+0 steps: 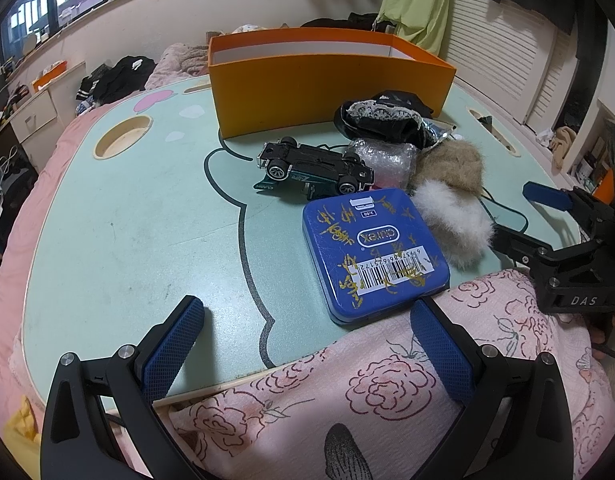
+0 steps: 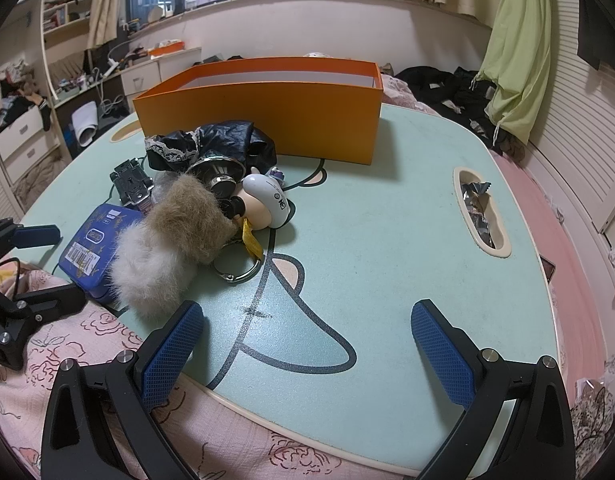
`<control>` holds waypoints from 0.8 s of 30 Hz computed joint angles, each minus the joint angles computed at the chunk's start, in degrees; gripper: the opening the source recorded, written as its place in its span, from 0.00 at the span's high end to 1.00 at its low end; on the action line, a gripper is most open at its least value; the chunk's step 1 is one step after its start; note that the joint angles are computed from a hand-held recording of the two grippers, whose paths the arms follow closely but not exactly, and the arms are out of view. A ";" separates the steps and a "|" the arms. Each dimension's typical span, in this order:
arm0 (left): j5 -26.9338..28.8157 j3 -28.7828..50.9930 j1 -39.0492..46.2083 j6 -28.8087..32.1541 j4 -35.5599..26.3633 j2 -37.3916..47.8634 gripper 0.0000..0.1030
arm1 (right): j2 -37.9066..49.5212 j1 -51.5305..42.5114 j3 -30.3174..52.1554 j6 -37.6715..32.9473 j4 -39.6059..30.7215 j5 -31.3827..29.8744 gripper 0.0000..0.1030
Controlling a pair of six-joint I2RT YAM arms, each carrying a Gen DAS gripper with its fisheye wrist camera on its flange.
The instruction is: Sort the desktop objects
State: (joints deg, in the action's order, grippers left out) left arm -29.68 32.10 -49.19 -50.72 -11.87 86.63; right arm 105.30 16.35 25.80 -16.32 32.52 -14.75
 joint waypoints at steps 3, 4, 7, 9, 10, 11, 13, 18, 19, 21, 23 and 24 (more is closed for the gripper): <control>-1.57 -0.08 -1.35 1.28 0.61 -1.81 0.00 | -0.07 0.14 0.01 0.08 -0.02 0.13 0.00; -1.43 0.26 -1.57 2.61 1.25 -2.46 0.00 | -0.06 0.12 0.00 0.05 0.00 0.11 0.00; 0.98 2.88 -0.07 6.11 2.36 -1.53 0.00 | -0.01 0.03 -0.09 -0.04 0.14 0.09 0.00; 2.80 6.78 1.78 8.60 0.85 1.69 0.00 | -0.05 0.13 0.00 0.06 0.02 0.14 0.00; 3.20 8.77 2.32 9.43 -0.14 3.47 0.00 | 0.01 -0.05 -0.07 -0.05 0.11 -0.02 0.00; 3.95 10.90 3.06 10.46 -1.27 5.58 0.00 | -0.06 0.14 -0.03 0.09 0.03 0.13 0.00; 5.88 14.22 4.54 11.57 -3.15 9.34 0.05 | -0.04 0.09 -0.12 0.06 0.14 0.11 0.00; 6.05 12.18 3.80 9.54 -0.84 8.77 0.35 | -0.04 0.14 -0.04 0.10 0.06 0.16 0.00; 6.04 11.12 3.64 8.97 0.24 7.99 0.35 | 0.05 -0.01 -0.10 0.03 0.17 0.03 0.00; 4.76 9.76 2.95 7.81 1.31 7.00 0.35 | -0.08 0.11 -0.08 0.07 0.11 0.14 0.00; 2.34 8.11 1.60 6.51 2.65 5.52 0.35 | -0.10 0.11 -0.16 0.11 0.26 0.12 0.00; 1.27 7.13 0.99 6.12 3.26 4.44 0.35 | -0.13 0.07 -0.26 0.18 0.42 0.06 0.00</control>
